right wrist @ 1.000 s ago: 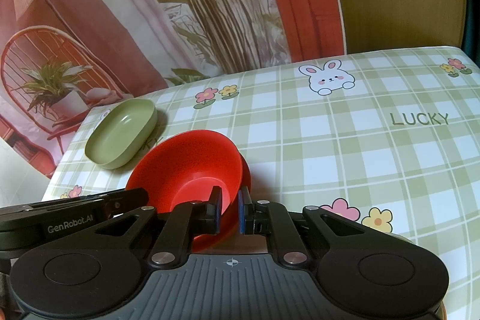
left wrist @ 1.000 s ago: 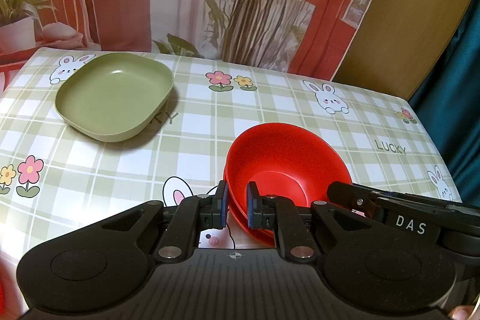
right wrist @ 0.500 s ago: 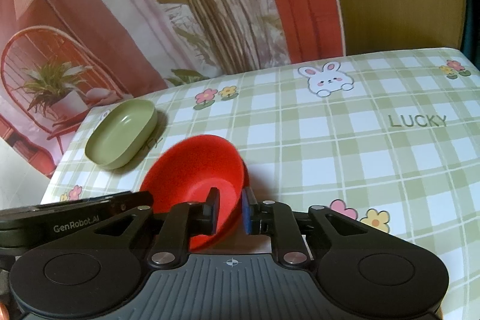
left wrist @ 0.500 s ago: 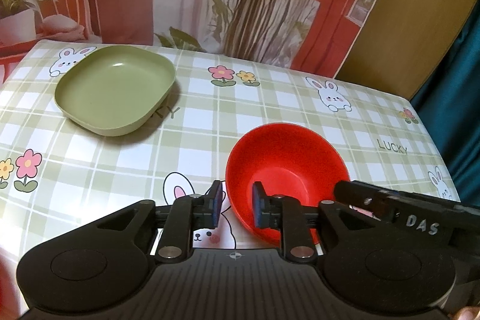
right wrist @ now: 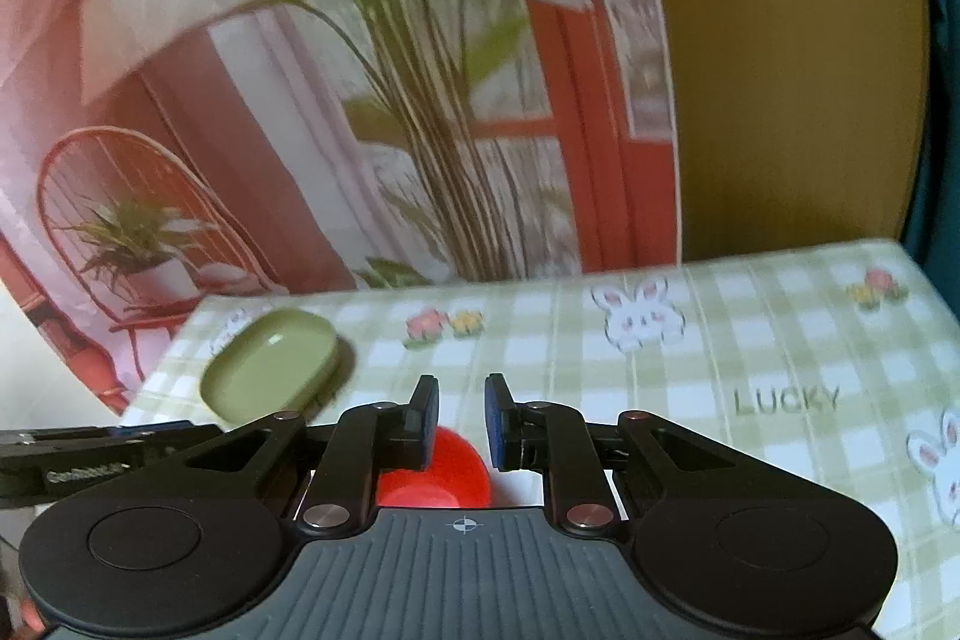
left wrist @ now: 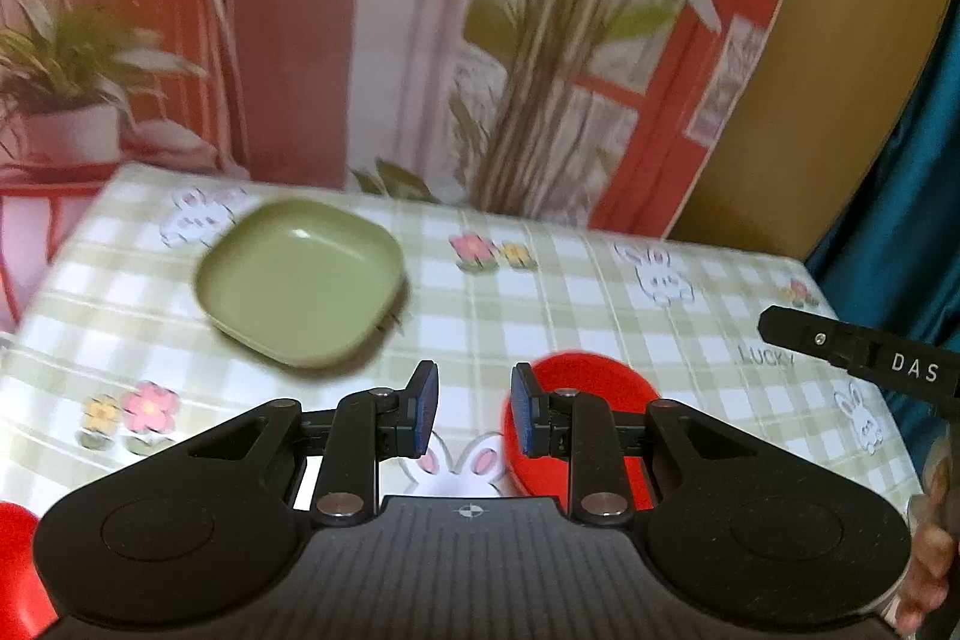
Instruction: Organize plates and bowls
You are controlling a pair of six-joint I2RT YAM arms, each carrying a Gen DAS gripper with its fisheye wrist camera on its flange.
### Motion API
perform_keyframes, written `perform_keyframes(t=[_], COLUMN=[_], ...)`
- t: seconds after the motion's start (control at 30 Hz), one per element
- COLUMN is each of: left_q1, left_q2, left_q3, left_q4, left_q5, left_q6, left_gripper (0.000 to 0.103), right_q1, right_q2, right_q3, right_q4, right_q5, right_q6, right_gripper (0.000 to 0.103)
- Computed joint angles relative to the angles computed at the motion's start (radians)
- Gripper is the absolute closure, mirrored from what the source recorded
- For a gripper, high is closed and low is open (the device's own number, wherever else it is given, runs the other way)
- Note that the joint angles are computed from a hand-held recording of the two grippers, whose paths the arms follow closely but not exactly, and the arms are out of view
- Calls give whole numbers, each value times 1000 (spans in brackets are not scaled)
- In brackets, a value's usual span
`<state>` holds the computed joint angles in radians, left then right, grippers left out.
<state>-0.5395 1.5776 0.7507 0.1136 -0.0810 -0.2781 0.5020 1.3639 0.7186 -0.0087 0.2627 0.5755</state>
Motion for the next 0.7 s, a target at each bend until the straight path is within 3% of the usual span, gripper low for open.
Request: perform_keyframes(t=[0.2,0.43,0.7], left_q1=[99,306,594], left_q2=[-182,-377,-449], left_q3=[-72,-169,-224], left_q4=[-77,-156,-188], left_q5=[27,80,146], left_q6=[48,94,177], left_gripper=[73,72,66], right_q1=[63,164,281], right_q2=[37,207,464], right_q3=[80,211,480], right_q4=[-23,-9,-18], right_q5=[-2,-34,-83], right_q6=[-26,-50,-127], right_gripper=[85,85,85])
